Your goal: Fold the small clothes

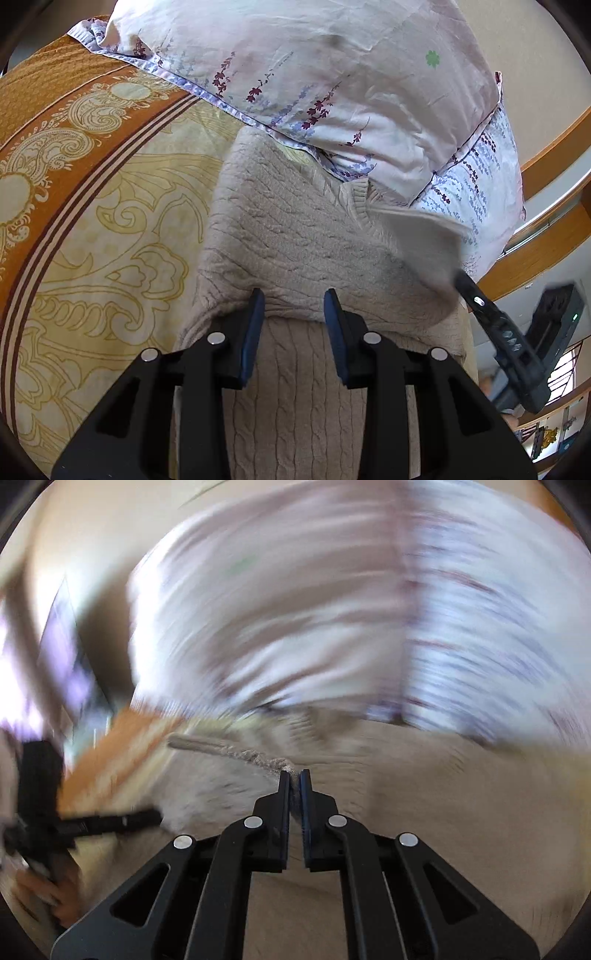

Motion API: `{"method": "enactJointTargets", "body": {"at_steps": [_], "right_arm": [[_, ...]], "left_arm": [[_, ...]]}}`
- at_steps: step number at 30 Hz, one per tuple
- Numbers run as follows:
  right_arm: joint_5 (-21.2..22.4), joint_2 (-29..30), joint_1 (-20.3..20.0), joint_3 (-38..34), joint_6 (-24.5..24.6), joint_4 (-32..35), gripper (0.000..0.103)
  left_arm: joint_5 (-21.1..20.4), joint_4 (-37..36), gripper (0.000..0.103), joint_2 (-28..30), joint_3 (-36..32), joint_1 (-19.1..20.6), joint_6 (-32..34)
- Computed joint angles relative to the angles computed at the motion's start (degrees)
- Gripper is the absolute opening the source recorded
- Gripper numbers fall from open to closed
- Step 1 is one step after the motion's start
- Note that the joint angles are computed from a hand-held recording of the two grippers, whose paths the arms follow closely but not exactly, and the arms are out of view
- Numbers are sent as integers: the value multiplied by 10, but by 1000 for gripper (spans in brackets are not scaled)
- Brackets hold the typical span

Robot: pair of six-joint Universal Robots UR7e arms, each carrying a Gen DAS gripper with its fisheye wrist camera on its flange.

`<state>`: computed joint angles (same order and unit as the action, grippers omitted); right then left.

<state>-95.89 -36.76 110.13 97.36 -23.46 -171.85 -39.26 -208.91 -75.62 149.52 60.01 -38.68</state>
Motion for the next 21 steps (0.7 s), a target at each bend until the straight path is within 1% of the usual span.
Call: {"method": "enactJointTargets", "body": {"at_steps": [2, 4, 5, 7, 8, 9, 10, 11, 14, 16, 17, 19, 21], "right_arm": [[-13, -29, -26, 19, 59, 16, 6], [-42, -51, -48, 30, 80, 60, 6], [-50, -59, -55, 33, 91, 73, 6], [-24, -81, -74, 35, 122, 101, 11], [0, -89, -82, 30, 137, 109, 25], [9, -90, -85, 24, 144, 109, 46], [11, -89, -85, 17, 151, 103, 51], [6, -86, -85, 9, 157, 101, 51], [-15, -72, -84, -26, 186, 133, 50], [-30, -64, -89, -44, 204, 164, 45], [-34, -62, -91, -48, 210, 172, 41], [-31, -57, -97, -55, 220, 191, 40], [-30, -52, -98, -57, 216, 188, 36]], "left_arm": [[-4, 1, 39, -1, 0, 0, 5], [-13, 0, 48, -2, -1, 1, 12], [-17, 0, 50, -3, -2, 0, 15], [-20, 6, 57, -3, -3, -1, 19], [-19, 9, 58, -3, -4, -2, 18], [-20, 12, 60, -3, -4, -3, 18], [-21, 14, 62, -3, -5, -3, 18], [-22, 15, 63, -3, -5, -3, 19], [-26, 15, 66, -4, -5, -3, 21], [-30, 14, 67, -5, -5, -2, 23], [-33, 11, 67, -4, -5, -1, 24], [-39, 11, 68, -6, -5, 2, 26], [-42, 12, 68, -8, -5, 3, 27]]}}
